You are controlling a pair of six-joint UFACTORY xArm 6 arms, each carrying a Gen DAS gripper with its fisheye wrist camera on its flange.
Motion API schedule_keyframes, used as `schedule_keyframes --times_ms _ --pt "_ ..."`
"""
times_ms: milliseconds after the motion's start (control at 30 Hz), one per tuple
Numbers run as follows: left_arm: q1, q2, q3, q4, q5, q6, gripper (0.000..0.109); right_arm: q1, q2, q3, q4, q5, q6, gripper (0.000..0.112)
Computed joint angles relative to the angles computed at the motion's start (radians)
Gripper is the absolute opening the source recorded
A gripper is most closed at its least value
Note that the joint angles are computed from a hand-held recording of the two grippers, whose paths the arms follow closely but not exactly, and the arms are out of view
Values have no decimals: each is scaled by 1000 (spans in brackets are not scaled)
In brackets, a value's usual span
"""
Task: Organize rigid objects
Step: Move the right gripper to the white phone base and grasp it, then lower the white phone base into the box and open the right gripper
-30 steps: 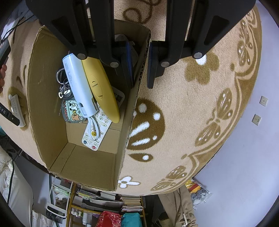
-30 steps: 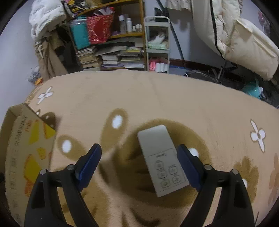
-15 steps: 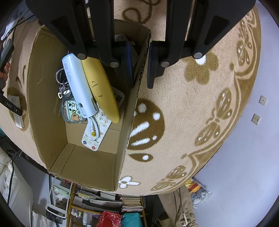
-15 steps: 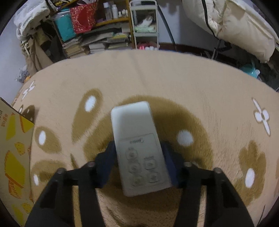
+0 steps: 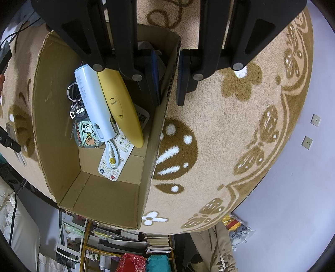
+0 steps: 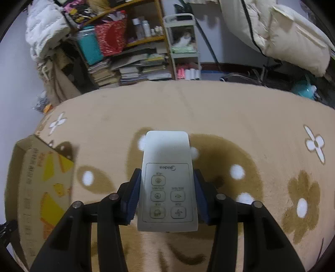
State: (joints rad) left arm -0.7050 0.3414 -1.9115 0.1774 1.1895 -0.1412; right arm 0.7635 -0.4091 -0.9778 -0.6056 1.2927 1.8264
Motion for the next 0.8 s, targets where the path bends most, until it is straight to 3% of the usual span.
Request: schedule_keyframes --times_ms 567,800 --pt "0 0 -1 1 0 1 15 65 221 -303 -119 -90 -145 51" --pt "0 0 -1 1 0 0 15 94 335 -435 -134 -168 -220 51"
